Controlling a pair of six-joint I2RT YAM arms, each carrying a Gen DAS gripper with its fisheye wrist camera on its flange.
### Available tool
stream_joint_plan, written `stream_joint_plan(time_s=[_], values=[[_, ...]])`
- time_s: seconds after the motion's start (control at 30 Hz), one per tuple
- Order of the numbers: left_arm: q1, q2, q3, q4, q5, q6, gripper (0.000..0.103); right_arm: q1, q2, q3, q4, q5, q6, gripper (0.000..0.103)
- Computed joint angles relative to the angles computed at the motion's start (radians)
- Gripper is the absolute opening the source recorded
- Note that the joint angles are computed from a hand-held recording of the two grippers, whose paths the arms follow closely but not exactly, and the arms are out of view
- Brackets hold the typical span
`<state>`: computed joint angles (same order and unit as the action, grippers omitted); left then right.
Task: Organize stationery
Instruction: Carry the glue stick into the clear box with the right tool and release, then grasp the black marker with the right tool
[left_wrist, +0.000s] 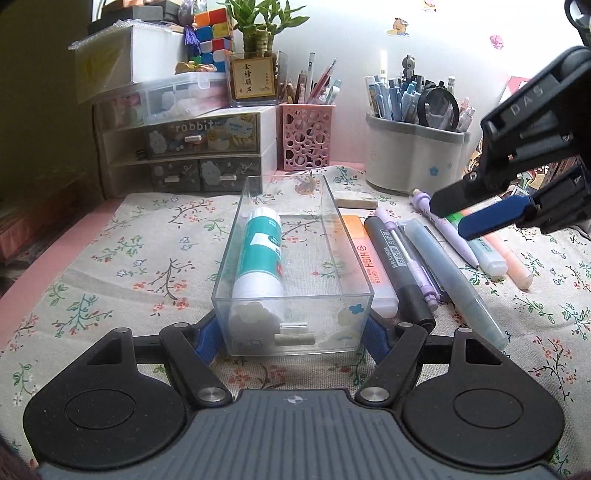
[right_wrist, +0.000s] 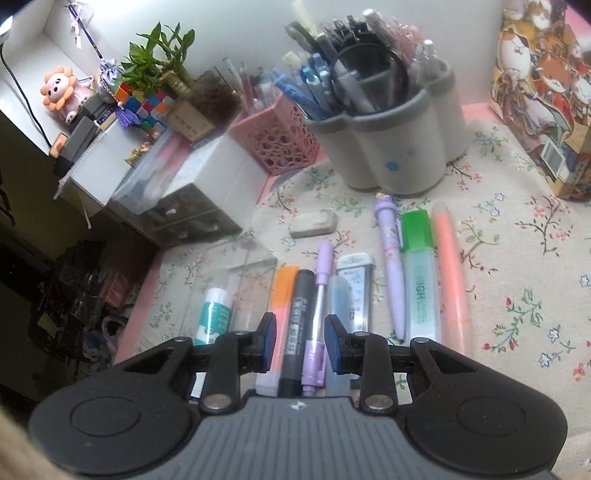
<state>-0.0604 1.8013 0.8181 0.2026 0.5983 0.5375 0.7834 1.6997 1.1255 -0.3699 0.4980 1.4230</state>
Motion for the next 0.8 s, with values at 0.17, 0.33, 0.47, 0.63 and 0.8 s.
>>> stream_joint_plan(time_s=[0.17, 0.33, 0.47, 0.63, 0.8], values=[[-0.003, -0.016, -0.026, 0.027, -0.015, -0.013, 0.073, 0.012, 0.026, 0.002, 0.042, -0.013, -0.040, 0.018], [0.001, -0.020, -0.031, 0.026, -0.009, -0.009, 0.072, -0.012, 0.098, 0.080, 0.024, -0.069, -0.101, 0.018], [0.010, -0.018, -0.045, 0.050, 0.003, -0.010, 0.073, -0.022, 0.190, 0.199, -0.108, -0.067, -0.119, 0.018], [0.010, -0.021, -0.053, 0.062, 0.003, -0.015, 0.073, -0.018, 0.221, 0.262, -0.203, -0.025, -0.089, 0.013], [0.009, -0.022, -0.056, 0.065, 0.003, -0.018, 0.073, -0.006, 0.169, 0.206, -0.077, -0.021, -0.181, 0.011]])
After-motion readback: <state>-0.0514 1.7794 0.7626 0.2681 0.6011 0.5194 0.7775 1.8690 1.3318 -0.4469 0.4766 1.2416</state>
